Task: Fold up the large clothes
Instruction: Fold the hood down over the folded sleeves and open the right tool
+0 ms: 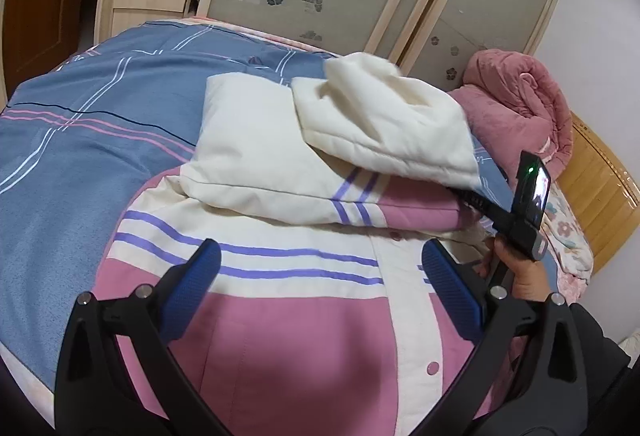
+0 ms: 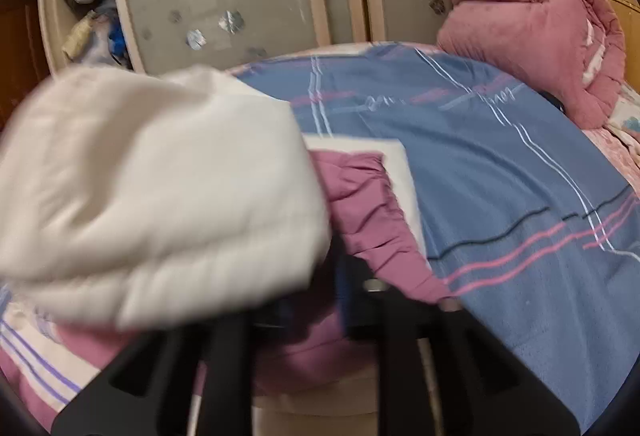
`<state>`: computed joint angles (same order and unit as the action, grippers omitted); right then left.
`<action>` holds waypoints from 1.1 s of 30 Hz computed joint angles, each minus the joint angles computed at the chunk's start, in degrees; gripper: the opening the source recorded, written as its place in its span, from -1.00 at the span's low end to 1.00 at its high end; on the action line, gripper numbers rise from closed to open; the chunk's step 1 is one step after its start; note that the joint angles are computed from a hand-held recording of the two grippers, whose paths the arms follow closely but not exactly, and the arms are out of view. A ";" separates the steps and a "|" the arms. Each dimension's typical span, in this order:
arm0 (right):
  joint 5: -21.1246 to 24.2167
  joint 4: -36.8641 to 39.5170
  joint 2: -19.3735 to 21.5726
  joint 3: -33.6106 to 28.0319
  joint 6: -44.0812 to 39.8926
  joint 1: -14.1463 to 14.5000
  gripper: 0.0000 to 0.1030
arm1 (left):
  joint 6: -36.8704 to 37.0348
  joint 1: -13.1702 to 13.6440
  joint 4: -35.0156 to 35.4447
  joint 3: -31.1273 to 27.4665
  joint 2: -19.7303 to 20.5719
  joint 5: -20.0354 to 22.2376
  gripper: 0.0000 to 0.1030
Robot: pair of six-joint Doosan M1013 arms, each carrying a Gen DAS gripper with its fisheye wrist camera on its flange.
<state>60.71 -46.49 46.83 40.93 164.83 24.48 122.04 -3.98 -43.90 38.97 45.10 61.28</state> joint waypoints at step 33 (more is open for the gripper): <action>-27.86 -5.09 -0.24 8.77 53.63 6.24 -0.71 | -2.73 2.99 -3.14 -3.24 1.29 0.92 0.96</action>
